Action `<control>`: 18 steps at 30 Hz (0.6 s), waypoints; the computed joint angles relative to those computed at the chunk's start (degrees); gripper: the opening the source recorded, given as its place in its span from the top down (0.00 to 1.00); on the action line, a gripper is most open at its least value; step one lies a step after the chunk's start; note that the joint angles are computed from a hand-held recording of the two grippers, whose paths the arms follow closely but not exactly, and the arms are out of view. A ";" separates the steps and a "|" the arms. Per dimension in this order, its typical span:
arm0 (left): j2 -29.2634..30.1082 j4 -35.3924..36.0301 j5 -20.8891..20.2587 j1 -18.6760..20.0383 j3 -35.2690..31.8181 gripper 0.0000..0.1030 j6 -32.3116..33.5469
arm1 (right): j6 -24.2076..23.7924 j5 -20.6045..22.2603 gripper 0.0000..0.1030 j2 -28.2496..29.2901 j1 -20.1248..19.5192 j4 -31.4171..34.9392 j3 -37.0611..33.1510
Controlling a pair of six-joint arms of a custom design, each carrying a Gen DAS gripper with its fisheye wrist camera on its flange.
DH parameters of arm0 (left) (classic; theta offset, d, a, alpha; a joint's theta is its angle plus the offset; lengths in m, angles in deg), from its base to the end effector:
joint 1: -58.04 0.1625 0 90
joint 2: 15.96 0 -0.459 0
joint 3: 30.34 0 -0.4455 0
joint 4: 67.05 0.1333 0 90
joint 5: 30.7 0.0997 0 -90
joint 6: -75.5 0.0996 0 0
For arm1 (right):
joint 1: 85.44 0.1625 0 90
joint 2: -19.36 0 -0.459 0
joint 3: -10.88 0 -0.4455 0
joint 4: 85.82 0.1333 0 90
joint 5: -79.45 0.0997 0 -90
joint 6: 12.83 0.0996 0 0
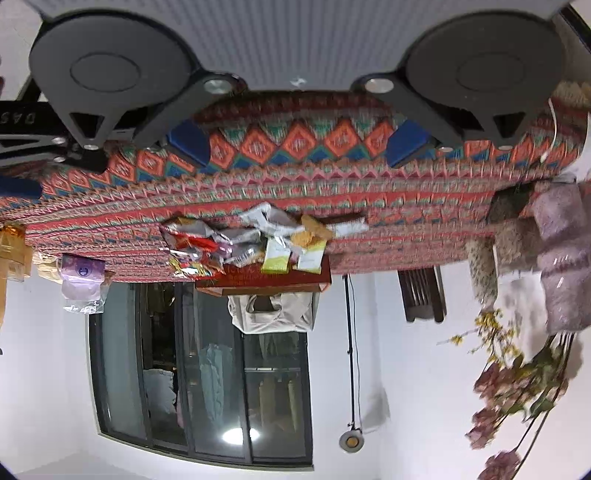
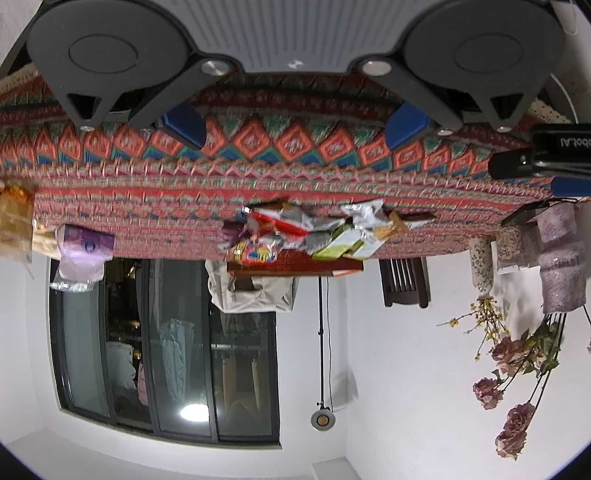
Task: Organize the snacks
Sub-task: 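Reach both tools toward the snack pile and grasp a white sachet with the left tool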
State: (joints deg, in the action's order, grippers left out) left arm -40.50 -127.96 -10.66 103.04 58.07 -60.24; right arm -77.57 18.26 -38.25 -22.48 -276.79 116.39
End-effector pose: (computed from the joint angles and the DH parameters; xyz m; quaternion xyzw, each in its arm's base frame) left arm -0.2940 -0.6149 -0.1482 0.1365 0.7002 -0.5669 0.4121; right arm -0.1450 -0.6829 0.2468 0.3851 -0.7842 0.4610 0.1558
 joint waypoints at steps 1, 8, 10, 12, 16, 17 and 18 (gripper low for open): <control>-0.02 -1.28 0.49 0.51 -0.50 0.00 2.14 | 0.11 0.11 0.00 0.49 0.27 -0.57 -0.68; 0.05 13.05 3.95 4.40 -9.23 0.00 -5.81 | 0.96 -2.44 0.00 5.27 3.65 -0.48 -8.89; 0.59 17.58 4.49 5.49 -12.24 0.00 -7.74 | 1.72 -2.88 0.00 6.51 4.54 0.50 -11.21; 1.06 19.65 5.21 6.42 -14.37 0.00 -8.03 | 2.01 -3.79 0.00 8.08 5.58 1.46 -13.89; 2.59 26.94 5.64 8.18 -20.17 0.00 -12.23 | 3.34 -6.97 0.00 10.86 7.50 4.77 -18.80; 3.13 29.42 5.79 8.60 -21.88 0.00 -13.86 | 3.94 -7.91 0.00 11.52 7.98 6.18 -20.14; 3.71 32.04 5.93 9.00 -23.71 0.00 -15.36 | 4.35 -9.07 0.00 12.23 8.52 8.24 -21.78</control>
State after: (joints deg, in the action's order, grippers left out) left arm -36.79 -95.92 -4.73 112.04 34.36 -75.61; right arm -73.22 9.19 -26.03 -13.96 -268.55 94.61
